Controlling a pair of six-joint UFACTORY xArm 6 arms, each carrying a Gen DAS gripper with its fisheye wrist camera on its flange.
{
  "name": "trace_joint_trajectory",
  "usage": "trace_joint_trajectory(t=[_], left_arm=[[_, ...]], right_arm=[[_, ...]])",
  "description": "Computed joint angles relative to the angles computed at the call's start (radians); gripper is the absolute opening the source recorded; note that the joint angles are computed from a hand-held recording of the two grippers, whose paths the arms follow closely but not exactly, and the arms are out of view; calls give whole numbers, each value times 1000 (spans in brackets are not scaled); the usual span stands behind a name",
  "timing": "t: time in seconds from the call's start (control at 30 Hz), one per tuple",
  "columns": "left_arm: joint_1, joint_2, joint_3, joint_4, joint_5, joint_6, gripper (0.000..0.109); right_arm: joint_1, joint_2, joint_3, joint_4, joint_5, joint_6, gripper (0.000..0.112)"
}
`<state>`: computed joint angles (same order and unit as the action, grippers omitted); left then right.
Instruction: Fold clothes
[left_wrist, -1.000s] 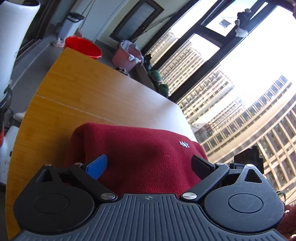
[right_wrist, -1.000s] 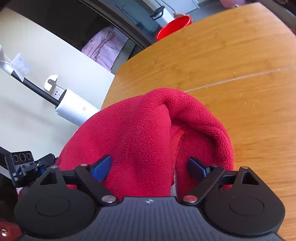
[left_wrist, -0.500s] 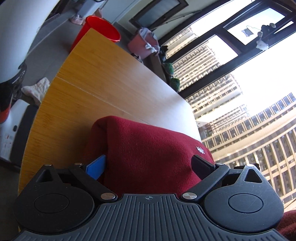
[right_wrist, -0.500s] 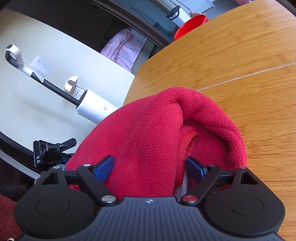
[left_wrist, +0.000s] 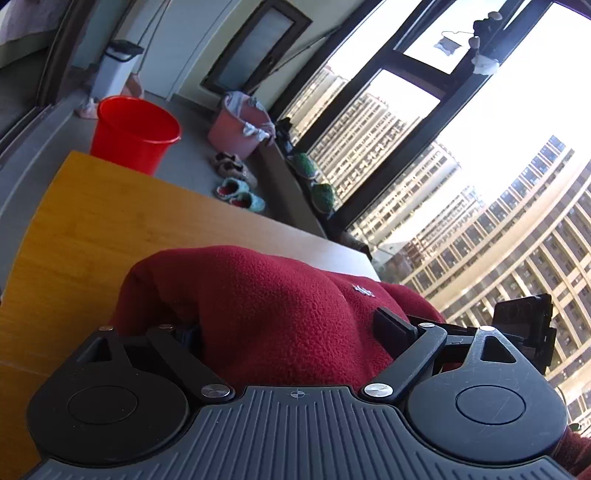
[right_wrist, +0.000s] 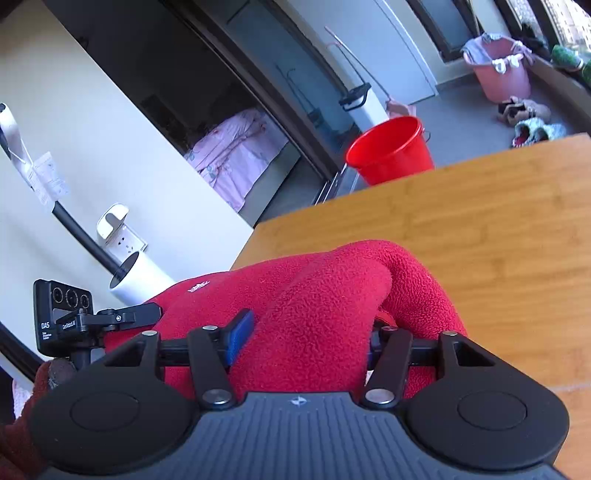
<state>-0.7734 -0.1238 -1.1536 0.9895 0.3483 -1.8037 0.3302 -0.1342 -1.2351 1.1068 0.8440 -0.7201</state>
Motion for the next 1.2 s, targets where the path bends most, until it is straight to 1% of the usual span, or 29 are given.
trace_joint_trajectory(t=[0.07,0.17,0.2,0.23,0.3,0.33,0.37,0.4,0.43,0.47,0.53,0.67,0.77,0.83,0.87,0.9,0.93,0.97,1.03,1.07,1.1,1.13,1.17,1.2], left_arm=[[-11,12,-53,102,20,-10,91],[-49,1,-60,224,45,-42,91],[-66,-6,-41,222,56,-45,91],[-83,-11,-22,212,71,-44,91],[-136,-23,32,151,144,-19,91],[-156,-23,51,136,168,-28,91],[-176,-22,70,119,192,-38,92],[-193,-24,87,118,209,-61,95],[-202,-34,102,146,216,-102,95],[-207,-42,107,149,224,-108,95],[-206,-47,98,126,234,-86,95],[-203,-62,74,59,255,51,94],[-218,-98,62,138,301,35,95],[-221,-121,50,236,323,-30,97],[-217,-120,36,283,318,-61,98],[-203,-103,14,319,290,-85,99],[-190,-86,-9,358,262,-112,99],[-177,-63,-32,363,230,-113,100],[-150,5,-65,265,146,-33,100],[-152,39,-72,177,144,41,100],[-156,72,-78,110,149,99,100],[-169,95,-81,84,171,124,100],[-188,110,-85,101,207,130,100],[-213,121,-89,159,255,119,101]], right_arm=[[18,-21,-5,27,-60,-82,53],[9,-93,53,95,-73,-229,53],[5,-118,82,96,-70,-250,53],[1,-146,118,76,-64,-253,53],[13,-201,206,4,-76,-231,53],[27,-229,254,-38,-92,-214,56],[39,-252,298,-61,-108,-201,62],[40,-263,321,-46,-113,-191,64],[38,-270,340,-24,-116,-182,67],[36,-278,359,-2,-118,-173,68],[36,-276,359,8,-135,-166,68],[60,-273,345,-60,-199,-177,68],[69,-276,344,-110,-217,-161,68],[73,-272,346,-113,-221,-149,69],[75,-269,348,-106,-224,-146,71],[81,-267,351,-101,-238,-143,72],[89,-262,351,-103,-258,-139,77],[95,-258,350,-109,-275,-140,81],[103,-250,342,-132,-304,-146,84],[110,-252,343,-157,-329,-141,84],[117,-255,345,-185,-355,-133,84],[124,-262,350,-216,-379,-131,84],[130,-269,356,-245,-400,-125,86],[135,-276,362,-275,-420,-118,87]])
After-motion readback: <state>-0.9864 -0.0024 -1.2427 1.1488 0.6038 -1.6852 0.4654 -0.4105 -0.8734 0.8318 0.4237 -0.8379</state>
